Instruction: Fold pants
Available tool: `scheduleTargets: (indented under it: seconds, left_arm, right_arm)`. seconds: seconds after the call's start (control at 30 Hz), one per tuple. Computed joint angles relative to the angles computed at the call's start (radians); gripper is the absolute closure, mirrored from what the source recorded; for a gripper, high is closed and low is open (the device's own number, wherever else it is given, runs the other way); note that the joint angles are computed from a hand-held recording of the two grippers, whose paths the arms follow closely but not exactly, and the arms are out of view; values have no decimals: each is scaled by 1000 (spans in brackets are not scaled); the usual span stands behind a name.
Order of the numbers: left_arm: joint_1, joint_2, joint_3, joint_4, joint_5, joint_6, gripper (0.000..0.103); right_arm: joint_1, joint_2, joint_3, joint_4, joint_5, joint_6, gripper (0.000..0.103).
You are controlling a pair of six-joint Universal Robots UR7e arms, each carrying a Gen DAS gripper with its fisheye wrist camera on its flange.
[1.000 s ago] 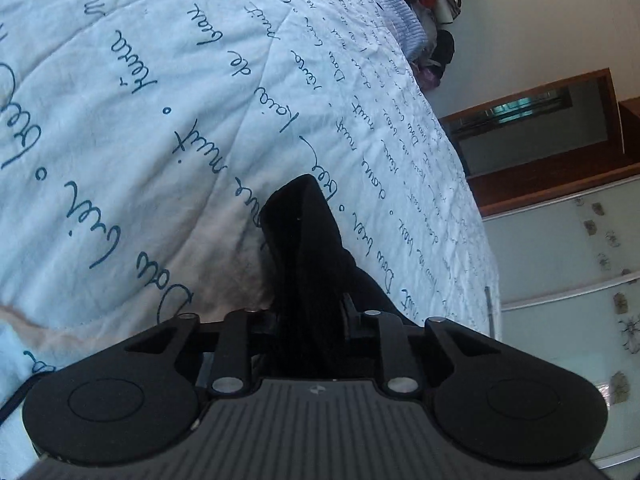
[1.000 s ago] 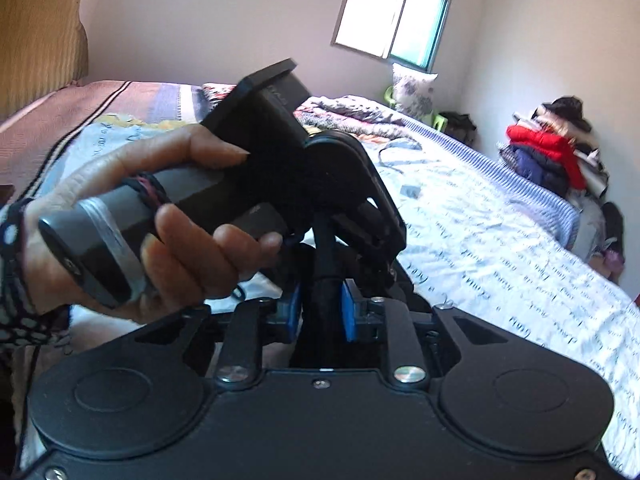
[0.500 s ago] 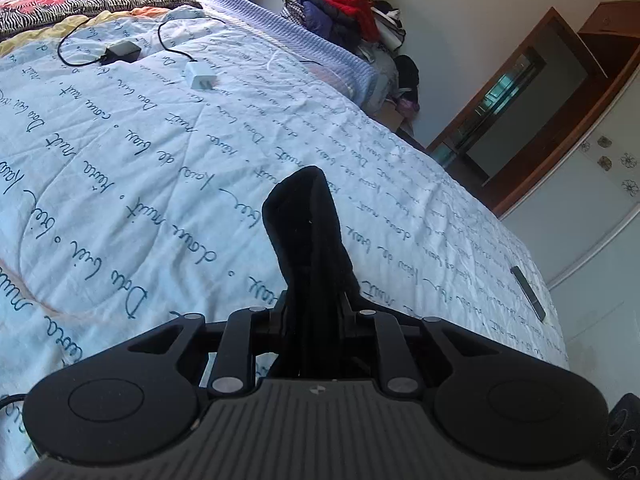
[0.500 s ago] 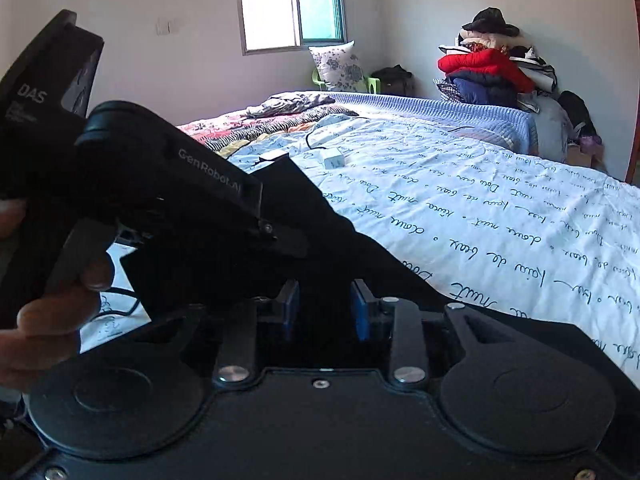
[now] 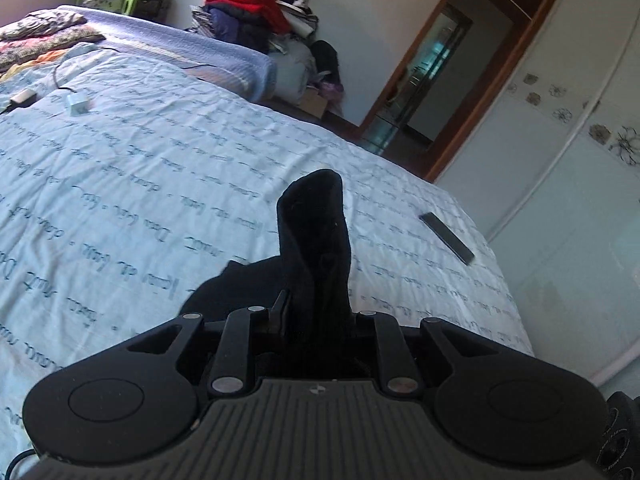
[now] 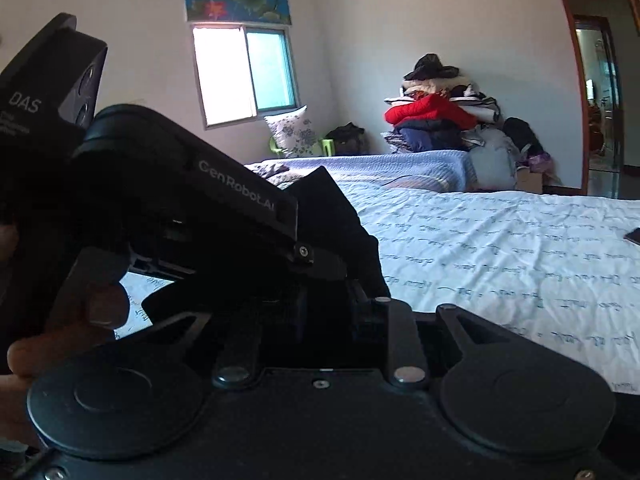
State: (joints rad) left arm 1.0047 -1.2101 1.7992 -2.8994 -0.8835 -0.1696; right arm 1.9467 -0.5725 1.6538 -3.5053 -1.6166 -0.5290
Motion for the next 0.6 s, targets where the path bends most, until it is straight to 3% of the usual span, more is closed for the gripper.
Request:
scheduleTargets:
  seconds: [0.37,0.6]
  left_arm:
    - [-78,218,-75,74,-4,-9,82]
    - [-106,333,-112,61,-7,35,77]
  right_arm:
    - [-134,-130,189,-140,-23,172,79]
    - [-194,-155,227,-194,-36,247,79]
